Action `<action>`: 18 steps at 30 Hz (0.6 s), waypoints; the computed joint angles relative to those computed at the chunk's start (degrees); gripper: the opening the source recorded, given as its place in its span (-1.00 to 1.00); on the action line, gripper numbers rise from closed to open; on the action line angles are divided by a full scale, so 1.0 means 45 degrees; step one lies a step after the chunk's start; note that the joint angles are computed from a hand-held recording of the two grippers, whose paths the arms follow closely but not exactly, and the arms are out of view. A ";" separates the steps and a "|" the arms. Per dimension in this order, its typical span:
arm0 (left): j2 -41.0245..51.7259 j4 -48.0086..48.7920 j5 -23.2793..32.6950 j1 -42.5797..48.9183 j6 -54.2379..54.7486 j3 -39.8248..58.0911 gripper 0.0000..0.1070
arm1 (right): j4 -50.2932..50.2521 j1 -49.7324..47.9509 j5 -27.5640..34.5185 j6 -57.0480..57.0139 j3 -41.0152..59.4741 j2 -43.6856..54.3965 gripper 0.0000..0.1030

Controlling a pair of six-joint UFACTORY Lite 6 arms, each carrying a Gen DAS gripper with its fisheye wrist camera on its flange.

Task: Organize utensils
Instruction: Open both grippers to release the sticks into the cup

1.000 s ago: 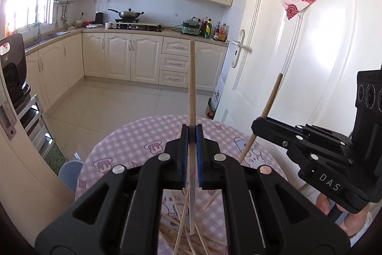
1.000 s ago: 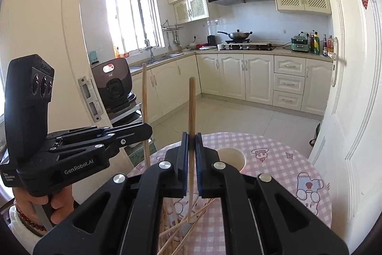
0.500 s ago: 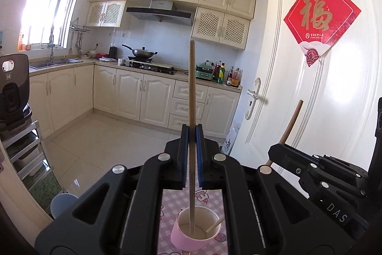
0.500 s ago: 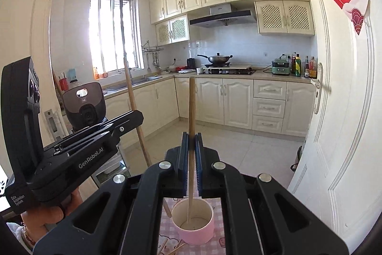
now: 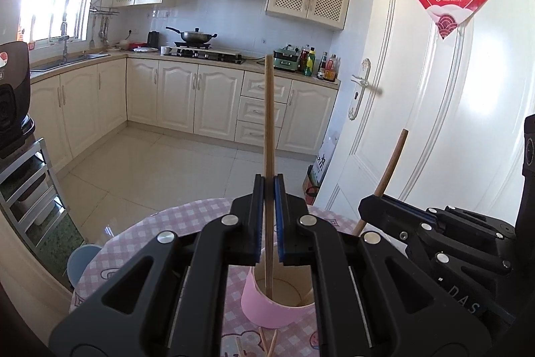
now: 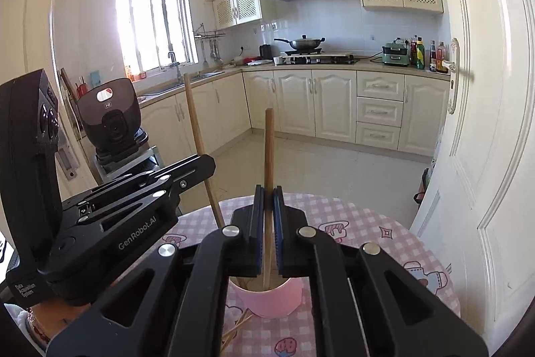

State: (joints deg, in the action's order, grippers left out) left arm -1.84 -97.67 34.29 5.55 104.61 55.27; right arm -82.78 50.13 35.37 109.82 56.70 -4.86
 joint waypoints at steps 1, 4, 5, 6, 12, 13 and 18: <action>-0.0056 -0.0277 0.0027 0.0048 0.0310 -0.0196 -0.87 | 0.0036 -0.0020 -0.0032 0.0031 0.0017 0.0070 -0.92; -0.0044 -0.0028 0.0306 0.0223 0.0288 -0.0371 -0.87 | 0.0131 -0.0093 -0.0242 0.0160 0.0041 0.0242 -0.91; -0.0006 0.0294 0.0348 0.0262 0.0041 -0.0335 -0.86 | 0.0209 -0.0128 -0.0320 0.0171 0.0013 0.0254 -0.91; 0.0031 0.0669 0.0466 0.0304 -0.0255 -0.0293 -0.85 | 0.0243 -0.0153 -0.0356 0.0204 -0.0005 0.0253 -0.91; -0.0938 0.0898 0.0440 0.0631 0.0046 -0.1181 0.16 | 0.0463 0.0097 -0.0194 0.0497 -0.0308 -0.0096 -0.84; -0.0967 0.1411 0.0571 0.0743 -0.0504 -0.1094 0.16 | 0.0534 0.0216 -0.0066 0.0490 -0.0331 -0.0147 -0.84; -0.1852 0.1902 0.0778 0.1400 -0.0988 -0.1588 0.36 | 0.0868 0.1011 0.0914 0.0427 -0.0375 -0.0451 -0.40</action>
